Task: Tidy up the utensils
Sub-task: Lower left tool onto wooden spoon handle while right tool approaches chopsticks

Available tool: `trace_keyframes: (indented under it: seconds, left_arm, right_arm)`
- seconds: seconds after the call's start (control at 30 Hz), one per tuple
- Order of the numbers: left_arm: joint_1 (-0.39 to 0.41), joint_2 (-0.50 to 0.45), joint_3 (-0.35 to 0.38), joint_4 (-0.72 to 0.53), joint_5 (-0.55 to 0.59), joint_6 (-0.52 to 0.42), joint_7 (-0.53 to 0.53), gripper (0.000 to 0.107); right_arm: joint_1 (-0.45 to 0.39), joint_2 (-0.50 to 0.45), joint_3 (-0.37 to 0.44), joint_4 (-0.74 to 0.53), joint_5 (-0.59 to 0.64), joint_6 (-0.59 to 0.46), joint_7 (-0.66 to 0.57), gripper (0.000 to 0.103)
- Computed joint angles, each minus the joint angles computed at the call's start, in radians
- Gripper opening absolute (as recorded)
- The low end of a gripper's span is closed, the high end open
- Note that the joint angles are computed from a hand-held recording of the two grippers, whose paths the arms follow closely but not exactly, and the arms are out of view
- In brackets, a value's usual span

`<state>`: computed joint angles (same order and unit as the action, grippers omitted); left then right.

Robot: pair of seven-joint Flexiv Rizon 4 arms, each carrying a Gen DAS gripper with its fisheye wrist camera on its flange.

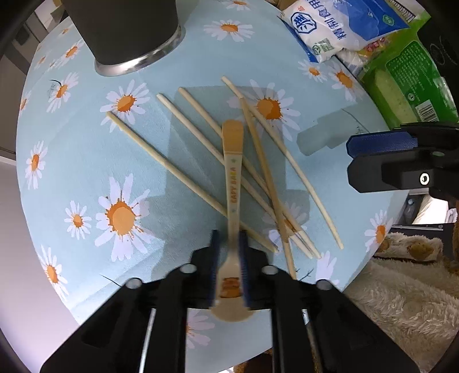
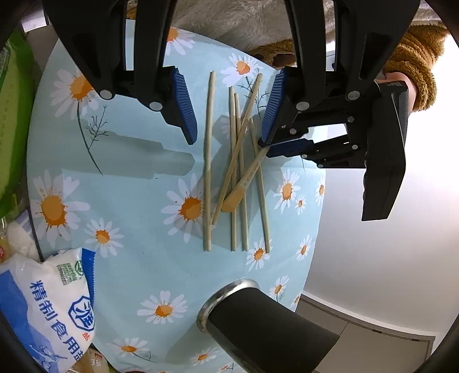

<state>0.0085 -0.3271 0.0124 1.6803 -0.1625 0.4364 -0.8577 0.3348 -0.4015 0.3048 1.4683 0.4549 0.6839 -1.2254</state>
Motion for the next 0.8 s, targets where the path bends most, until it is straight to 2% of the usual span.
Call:
trace_keyframes:
  seconds: [0.23, 0.53, 0.8]
  left_arm:
    - [0.011, -0.003, -0.001, 0.009, -0.028, 0.013, 0.011, 0.006]
    - [0.052, 0.001, -0.005, 0.042, -0.135, 0.043, 0.045, 0.006]
    - [0.094, 0.007, -0.007, 0.07, -0.247, 0.074, 0.097, 0.006]
  right_arm:
    - [0.005, -0.016, -0.005, -0.013, -0.016, -0.021, 0.012, 0.048]
    - [0.016, -0.052, -0.013, -0.075, -0.044, -0.074, 0.055, 0.048]
    - [0.007, -0.12, -0.002, -0.169, 0.003, -0.135, 0.133, 0.046]
